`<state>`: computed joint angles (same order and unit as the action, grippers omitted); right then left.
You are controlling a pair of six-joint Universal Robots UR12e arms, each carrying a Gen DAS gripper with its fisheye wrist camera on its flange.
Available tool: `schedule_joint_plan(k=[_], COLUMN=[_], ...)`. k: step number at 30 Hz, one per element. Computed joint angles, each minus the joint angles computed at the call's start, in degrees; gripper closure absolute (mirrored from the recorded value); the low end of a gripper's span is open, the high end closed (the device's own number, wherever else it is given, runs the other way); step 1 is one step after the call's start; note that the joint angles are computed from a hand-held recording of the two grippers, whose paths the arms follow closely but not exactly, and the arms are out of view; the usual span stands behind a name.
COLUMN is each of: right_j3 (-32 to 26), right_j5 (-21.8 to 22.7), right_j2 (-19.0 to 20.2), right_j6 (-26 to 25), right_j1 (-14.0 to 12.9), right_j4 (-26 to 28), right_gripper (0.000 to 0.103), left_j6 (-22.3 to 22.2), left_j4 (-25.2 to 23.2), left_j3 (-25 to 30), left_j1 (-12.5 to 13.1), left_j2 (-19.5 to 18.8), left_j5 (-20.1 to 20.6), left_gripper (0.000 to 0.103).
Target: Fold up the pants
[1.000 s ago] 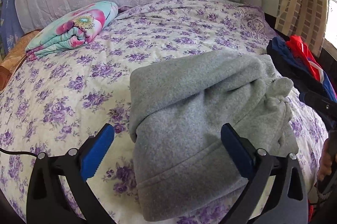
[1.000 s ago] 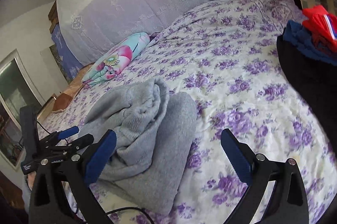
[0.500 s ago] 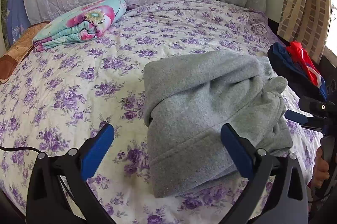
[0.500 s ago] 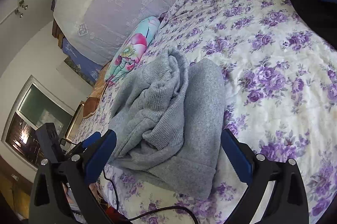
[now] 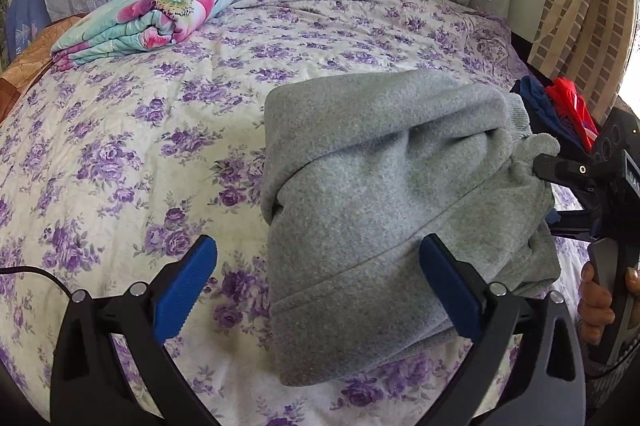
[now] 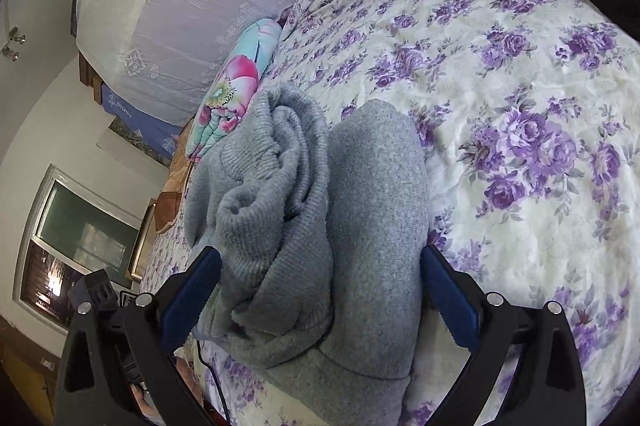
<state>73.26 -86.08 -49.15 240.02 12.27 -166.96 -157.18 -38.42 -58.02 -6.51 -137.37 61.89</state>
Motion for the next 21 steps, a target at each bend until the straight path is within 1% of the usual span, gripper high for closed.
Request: schedule_joint_plan(k=[3,9,15,19,21], right_j3=[-0.49,0.18,0.97,1.19,1.18], right_j5=[0.62,2.15,1.64,0.91,0.9], right_j2=[0.49,0.97,0.9,0.95,0.96], right_j6=[-0.16,-0.7,-2.26,-3.52,-3.98], right_j1=[-0.21,-0.56,-0.35,-0.11,-0.09], right_j4=[-0.04,-2.37,-4.26,-5.2,-5.28], right_gripper=[0.003,0.003,0.003,0.003,0.003], left_j6=[-0.46,-1.3,-2.69,-3.36,-3.72], left_j4=[-0.28,-0.97,-4.5,-5.49,-7.15], left_j3=[0.05,0.02,1.37,1.74,2.28], left_j1=[0.0,0.12,0.61,0.69,0.91], left_j2=[-0.08,-0.25,-1.14,-1.39,-1.71], left_j5=[-0.3,-1.33,-4.03,-4.46,-5.74], left_gripper=[0.004,0.004,0.004,0.004,0.004])
